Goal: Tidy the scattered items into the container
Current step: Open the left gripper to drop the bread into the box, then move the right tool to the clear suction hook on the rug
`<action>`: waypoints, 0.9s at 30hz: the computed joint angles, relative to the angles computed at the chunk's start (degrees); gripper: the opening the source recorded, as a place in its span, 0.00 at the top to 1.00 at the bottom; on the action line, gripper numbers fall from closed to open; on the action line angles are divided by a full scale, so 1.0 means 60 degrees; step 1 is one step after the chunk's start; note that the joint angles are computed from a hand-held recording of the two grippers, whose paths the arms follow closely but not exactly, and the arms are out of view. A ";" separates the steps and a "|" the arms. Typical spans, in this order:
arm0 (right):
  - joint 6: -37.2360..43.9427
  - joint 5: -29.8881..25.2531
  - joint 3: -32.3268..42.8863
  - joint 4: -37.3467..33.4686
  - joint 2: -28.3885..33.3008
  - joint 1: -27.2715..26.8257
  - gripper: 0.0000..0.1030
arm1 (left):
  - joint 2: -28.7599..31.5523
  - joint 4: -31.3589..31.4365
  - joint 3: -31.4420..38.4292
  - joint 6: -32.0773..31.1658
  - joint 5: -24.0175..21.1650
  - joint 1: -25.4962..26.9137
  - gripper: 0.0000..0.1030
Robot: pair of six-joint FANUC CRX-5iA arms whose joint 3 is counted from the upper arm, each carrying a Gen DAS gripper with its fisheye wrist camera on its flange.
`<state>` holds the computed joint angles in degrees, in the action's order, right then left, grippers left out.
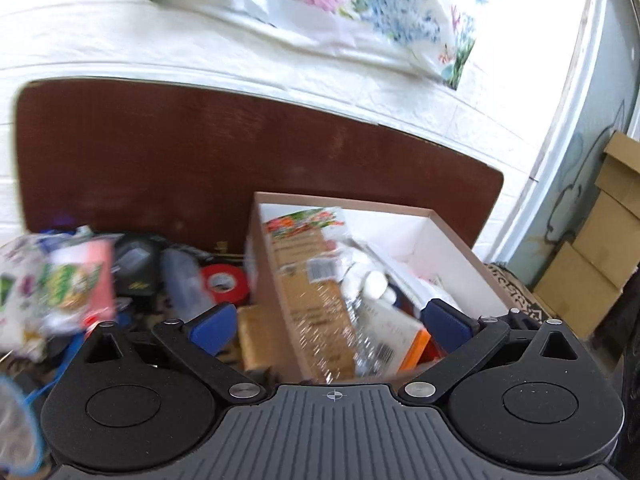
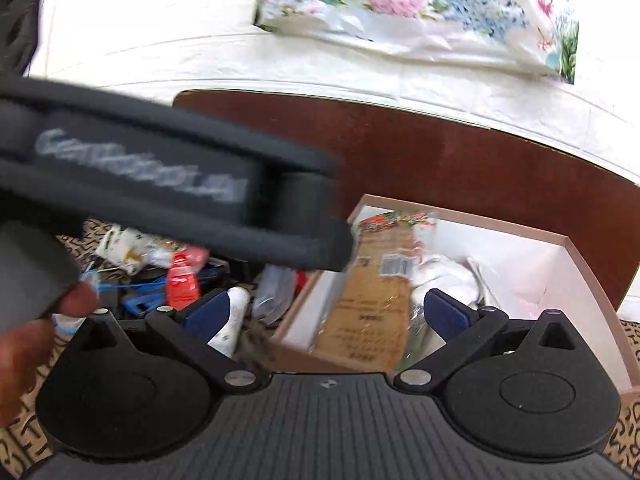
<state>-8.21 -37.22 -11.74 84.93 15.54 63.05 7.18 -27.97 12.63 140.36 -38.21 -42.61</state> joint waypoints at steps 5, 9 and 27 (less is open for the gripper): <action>-0.1061 0.0439 -0.0716 0.0366 -0.0423 0.0152 0.00 | -0.0727 -0.1419 -0.0746 0.1699 -0.0920 -0.0748 0.00; -0.0845 0.1274 -0.0290 -0.0044 -0.0176 -0.0174 0.00 | -0.0981 -0.1608 -0.1281 0.2314 -0.1644 -0.1012 0.00; 0.1127 0.1179 -0.0268 -0.1652 0.0212 0.0865 0.07 | -0.2308 -0.0160 -0.3753 0.3130 -0.1057 0.0038 0.08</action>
